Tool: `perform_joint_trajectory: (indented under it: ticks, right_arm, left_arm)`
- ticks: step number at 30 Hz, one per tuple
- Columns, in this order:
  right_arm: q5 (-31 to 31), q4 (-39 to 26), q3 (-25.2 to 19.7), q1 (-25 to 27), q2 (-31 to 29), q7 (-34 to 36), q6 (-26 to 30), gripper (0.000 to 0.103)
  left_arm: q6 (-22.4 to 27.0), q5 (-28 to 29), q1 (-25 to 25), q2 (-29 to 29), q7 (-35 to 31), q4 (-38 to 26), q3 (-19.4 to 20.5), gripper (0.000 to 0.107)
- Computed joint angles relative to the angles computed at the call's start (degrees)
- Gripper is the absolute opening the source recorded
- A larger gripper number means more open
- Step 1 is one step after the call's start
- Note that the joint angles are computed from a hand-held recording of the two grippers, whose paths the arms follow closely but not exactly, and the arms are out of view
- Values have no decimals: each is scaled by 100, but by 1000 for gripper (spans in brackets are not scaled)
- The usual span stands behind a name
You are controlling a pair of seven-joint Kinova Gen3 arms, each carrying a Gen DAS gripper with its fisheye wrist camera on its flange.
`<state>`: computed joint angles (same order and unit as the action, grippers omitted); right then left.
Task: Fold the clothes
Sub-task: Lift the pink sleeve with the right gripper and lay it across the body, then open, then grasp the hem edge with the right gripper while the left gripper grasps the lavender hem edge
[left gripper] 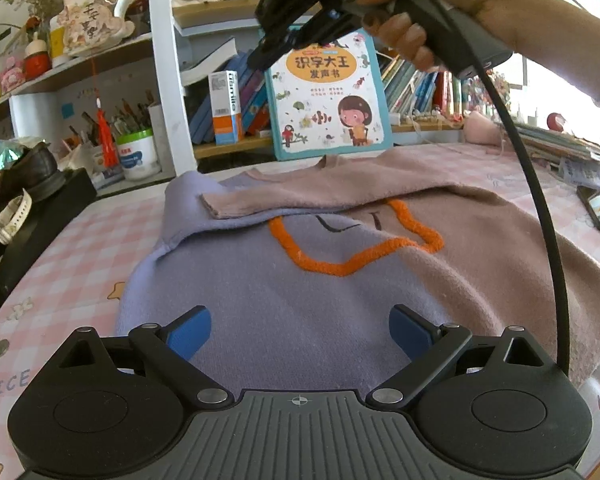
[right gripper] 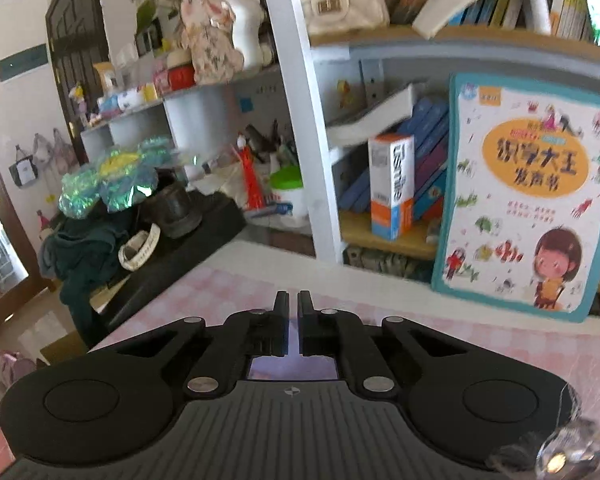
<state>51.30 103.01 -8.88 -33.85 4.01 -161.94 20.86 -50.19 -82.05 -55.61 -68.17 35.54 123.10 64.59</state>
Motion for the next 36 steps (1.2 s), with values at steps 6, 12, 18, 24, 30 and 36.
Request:
perform_joint_trajectory:
  ticks: [6, 12, 18, 24, 30, 36]
  right_arm:
    - [-432, 313, -54, 90, -123, 377, -34, 5]
    - [-552, 1116, -415, 296, -652, 283, 84, 24]
    - [-127, 1987, -1314, 545, -1299, -475, 519, 42]
    - [-343, 2806, -2324, 909, -2090, -1371, 773, 49]
    - [-1287, 3164, -3291, 1144, -2864, -1720, 1502, 51]
    - [-2278, 3249, -3859, 1327, -3479, -1600, 2076, 60]
  left_arm:
    - [12, 28, 8, 3, -8, 30, -7, 98]
    - [53, 6, 22, 14, -11, 25, 8, 98]
    - [2, -108, 0, 7, 85, -36, -11, 98]
    - [-167, -200, -65, -95, 197, -92, -104, 98]
    - [-416, -247, -161, -166, 270, -131, -205, 98]
    - [-521, -510, 2, -401, 536, -64, -488, 98]
